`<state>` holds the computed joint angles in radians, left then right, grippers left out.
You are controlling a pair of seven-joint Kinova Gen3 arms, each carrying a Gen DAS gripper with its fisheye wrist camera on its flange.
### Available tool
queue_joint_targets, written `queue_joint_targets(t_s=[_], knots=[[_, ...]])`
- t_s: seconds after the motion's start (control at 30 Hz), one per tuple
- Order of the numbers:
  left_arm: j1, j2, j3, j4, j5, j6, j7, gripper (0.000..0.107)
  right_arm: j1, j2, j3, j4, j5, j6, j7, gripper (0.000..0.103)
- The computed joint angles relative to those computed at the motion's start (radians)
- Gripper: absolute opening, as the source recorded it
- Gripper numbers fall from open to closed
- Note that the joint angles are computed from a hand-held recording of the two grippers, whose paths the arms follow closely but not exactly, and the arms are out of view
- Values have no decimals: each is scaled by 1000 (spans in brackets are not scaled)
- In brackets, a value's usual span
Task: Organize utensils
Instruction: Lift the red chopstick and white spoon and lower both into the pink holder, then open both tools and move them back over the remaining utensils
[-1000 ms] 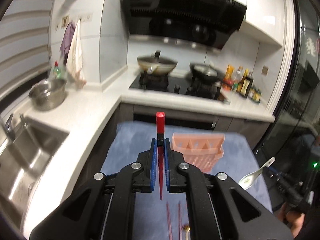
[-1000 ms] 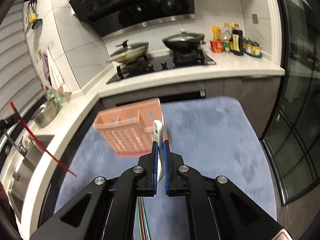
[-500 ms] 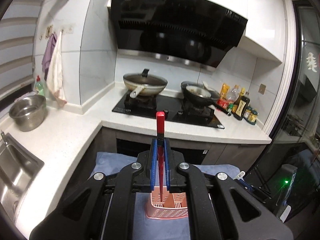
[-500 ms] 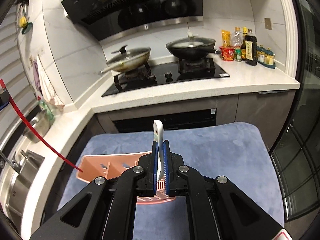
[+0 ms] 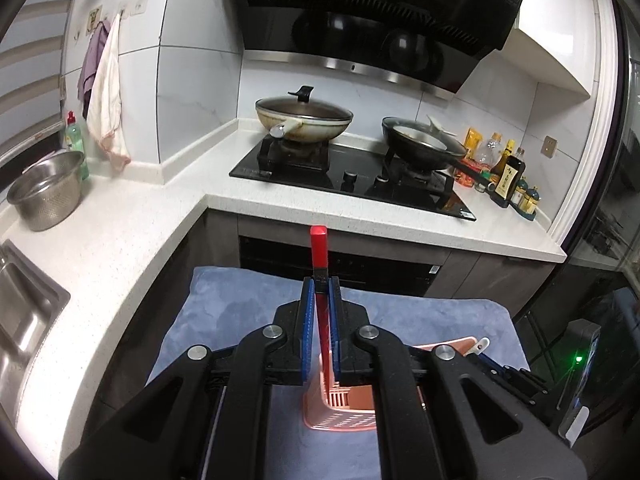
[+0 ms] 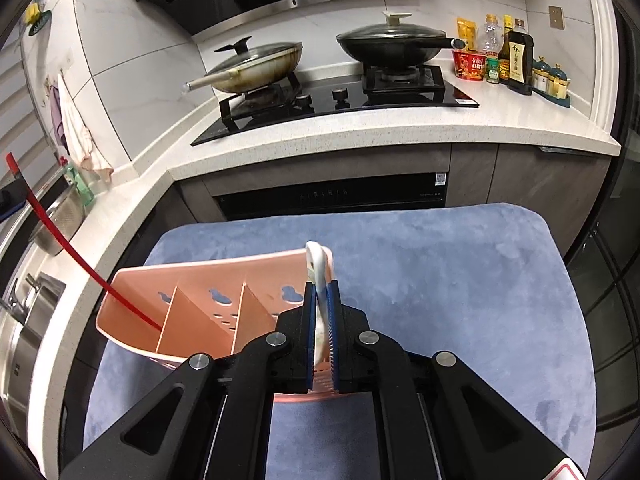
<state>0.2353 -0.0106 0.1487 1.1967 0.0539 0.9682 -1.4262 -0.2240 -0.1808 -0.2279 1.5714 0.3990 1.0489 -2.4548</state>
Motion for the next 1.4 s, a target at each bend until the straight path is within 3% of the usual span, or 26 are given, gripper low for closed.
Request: queue_joint_targets(t_s=[0.07,0.2,0.43,0.6,0.77,0.9,1.1,1.33,1.4], knots=[[-2,-8,-3,18,4,-15,3,8,1,-3,-16,4,24,5,-21,8],[-3,-27,1,36,-34,-25,34,33,-5,-13,-25,-1,37,18,-33,9],[-22,-103,-8,75,-38,-8,14,35,-1,-73,-65,-15,40,66,-46,11],[-51,-196,-24,151,-20,16,-17,35,11,-159,-153,-2,28,144,-80,26],[-68,-313,-41,266,7,73,-73,35,40,-240,-261,29,-25,232,-98,26],[-74,-398,-56,359,29,124,-100,35,77,-304,-377,59,-85,314,-132,26],[-75,-498,-67,488,57,218,-142,35,141,-396,-489,103,-236,380,-175,26],[-74,-588,-41,611,63,279,-174,36,231,-484,-580,159,-394,404,-179,26],[-73,-604,-47,638,78,292,-175,40,249,-507,-591,174,-432,401,-171,26]])
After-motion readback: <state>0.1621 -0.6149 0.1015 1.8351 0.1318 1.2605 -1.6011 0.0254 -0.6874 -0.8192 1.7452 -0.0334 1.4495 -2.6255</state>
